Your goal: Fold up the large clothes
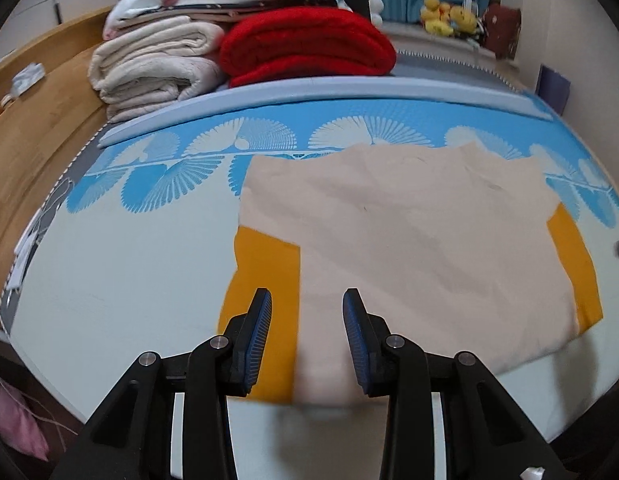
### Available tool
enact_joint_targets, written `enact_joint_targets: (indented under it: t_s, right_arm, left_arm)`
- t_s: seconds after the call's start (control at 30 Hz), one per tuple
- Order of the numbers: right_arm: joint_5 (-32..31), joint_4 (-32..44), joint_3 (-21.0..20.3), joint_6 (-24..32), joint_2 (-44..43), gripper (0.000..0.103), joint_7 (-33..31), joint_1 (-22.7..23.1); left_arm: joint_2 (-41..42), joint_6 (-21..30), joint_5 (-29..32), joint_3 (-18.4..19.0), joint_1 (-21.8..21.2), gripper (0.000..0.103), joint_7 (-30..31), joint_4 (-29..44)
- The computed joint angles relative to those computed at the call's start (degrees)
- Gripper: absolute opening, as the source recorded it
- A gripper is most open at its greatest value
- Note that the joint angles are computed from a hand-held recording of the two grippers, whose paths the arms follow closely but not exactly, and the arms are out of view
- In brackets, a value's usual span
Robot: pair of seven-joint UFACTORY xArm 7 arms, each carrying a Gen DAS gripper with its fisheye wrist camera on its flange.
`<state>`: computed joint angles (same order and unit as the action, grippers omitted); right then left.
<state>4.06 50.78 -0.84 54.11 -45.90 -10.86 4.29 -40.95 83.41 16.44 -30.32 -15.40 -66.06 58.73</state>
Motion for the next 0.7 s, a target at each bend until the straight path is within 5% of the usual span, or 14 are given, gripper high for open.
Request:
enact_joint_targets:
  t_s: [0.17, 0.3, 0.47, 0.6, 0.7]
  right_arm:
    - [2.0, -8.39, 3.05, 0.82, -2.67, 0.038, -1.14, 4.94]
    - [-1.85, -10.86, 5.97, 7.55, 1.97, 0.038, -0.93, 4.69]
    - [-1.66, -11.44, 4.78, 7.19, 2.3, 0.038, 0.76, 4.26]
    - [1.25, -12.4, 3.78, 1.43, -0.29, 0.039, 0.25, 6.13]
    - [1.44, -11.95, 3.99, 3.83, 1.85, 0.041, -0.23, 6.94]
  left_arm:
    - [-2.19, -1.38, -2.8, -3.8, -2.19, 0.025, -6.46, -4.79]
    - [-3.07, -2.91, -4.17, -2.53, -4.36, 0.021, -7.81, -7.84]
    - [-5.19, -3.87, -5.75, -1.21, -5.6, 0.022, -9.5, -10.16]
    - [-6.65, -6.15, -7.81, -0.14, -6.02, 0.022, -11.35, -12.53]
    - [-7.45, -7.72, -9.05, 0.65, -6.41, 0.022, -12.09, -13.9]
